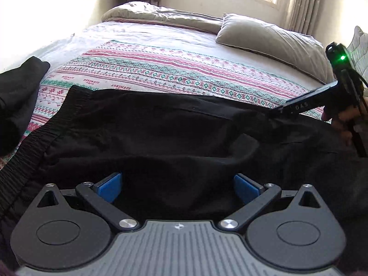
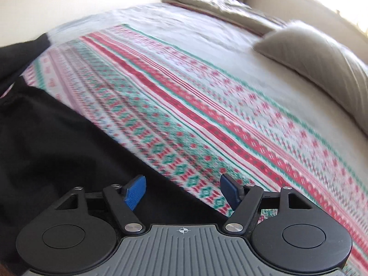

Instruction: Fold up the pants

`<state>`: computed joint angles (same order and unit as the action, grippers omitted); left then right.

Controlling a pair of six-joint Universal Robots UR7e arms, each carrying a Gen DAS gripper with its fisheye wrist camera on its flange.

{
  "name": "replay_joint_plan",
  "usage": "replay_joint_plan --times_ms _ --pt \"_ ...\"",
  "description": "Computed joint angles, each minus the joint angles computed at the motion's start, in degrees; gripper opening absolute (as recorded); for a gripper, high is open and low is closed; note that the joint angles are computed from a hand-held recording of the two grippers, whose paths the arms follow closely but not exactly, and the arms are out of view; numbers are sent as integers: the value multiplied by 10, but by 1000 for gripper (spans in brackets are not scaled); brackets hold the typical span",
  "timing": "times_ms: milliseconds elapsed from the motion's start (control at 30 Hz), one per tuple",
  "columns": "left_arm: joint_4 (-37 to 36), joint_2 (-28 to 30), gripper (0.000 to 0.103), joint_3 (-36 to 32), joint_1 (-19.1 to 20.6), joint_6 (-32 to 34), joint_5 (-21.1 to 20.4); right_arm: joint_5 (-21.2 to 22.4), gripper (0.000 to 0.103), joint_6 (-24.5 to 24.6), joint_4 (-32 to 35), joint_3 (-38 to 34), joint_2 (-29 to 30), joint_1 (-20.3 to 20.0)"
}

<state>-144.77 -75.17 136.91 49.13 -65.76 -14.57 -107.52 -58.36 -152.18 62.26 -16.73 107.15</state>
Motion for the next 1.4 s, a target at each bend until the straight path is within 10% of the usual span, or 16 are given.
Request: replay_joint_plan --times_ms 100,267,367,767,1033,1400 --pt "19 -6 103 0 -1 -11 -2 11 64 2 7 4 -2 -5" --pt "61 -15 103 -5 -5 -39 -4 37 9 23 44 27 -23 -4" --pt "98 -29 103 -5 -11 -71 1 33 1 6 -11 75 -44 4" --pt "247 -104 103 27 -80 -215 35 99 0 -53 -198 361 -255 41" --pt "528 -169 103 29 -150 -430 7 96 0 -85 -266 576 -384 40" --pt "425 -282 103 125 -196 -331 -90 42 0 -98 -319 712 -387 -11"
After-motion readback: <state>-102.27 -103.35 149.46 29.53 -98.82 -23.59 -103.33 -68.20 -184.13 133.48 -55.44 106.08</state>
